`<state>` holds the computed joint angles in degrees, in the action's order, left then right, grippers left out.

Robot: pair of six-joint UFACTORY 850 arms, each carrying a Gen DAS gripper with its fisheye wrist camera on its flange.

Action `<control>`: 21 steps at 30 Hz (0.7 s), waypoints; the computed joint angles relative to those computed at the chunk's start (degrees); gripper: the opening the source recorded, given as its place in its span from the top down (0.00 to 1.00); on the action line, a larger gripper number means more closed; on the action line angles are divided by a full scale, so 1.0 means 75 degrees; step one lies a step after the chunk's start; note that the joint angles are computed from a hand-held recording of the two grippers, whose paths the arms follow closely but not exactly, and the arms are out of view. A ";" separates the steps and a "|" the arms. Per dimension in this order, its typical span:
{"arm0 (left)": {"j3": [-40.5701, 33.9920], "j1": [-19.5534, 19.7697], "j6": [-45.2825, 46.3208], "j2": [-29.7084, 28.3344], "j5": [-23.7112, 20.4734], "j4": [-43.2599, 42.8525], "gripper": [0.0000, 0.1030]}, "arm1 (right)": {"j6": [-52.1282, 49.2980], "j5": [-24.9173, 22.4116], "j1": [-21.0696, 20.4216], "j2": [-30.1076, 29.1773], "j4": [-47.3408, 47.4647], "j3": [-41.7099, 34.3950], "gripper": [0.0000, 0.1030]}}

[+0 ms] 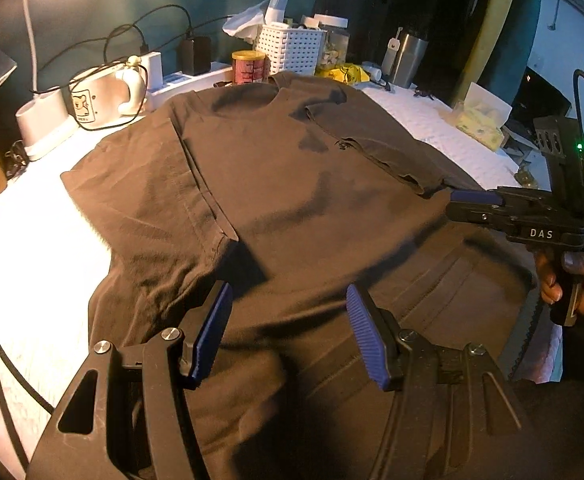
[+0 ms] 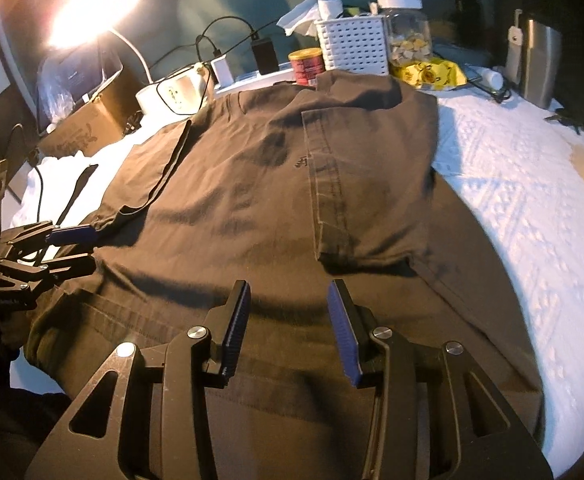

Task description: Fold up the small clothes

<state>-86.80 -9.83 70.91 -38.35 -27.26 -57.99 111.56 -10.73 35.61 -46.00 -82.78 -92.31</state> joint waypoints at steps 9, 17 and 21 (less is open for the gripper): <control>0.0976 -0.0091 0.0957 0.0647 0.0376 -0.1088 0.42 | 0.1727 -0.0404 0.0210 0.0600 -0.1515 0.0942 0.58; 0.1816 -0.0172 0.1864 0.1175 0.0708 -0.2338 0.42 | 0.2992 -0.0863 0.0334 0.1169 -0.2363 0.1958 0.58; 0.2175 -0.0223 0.2223 0.1357 0.0810 -0.2912 0.42 | 0.3310 -0.1063 0.0333 0.1440 -0.2452 0.2467 0.58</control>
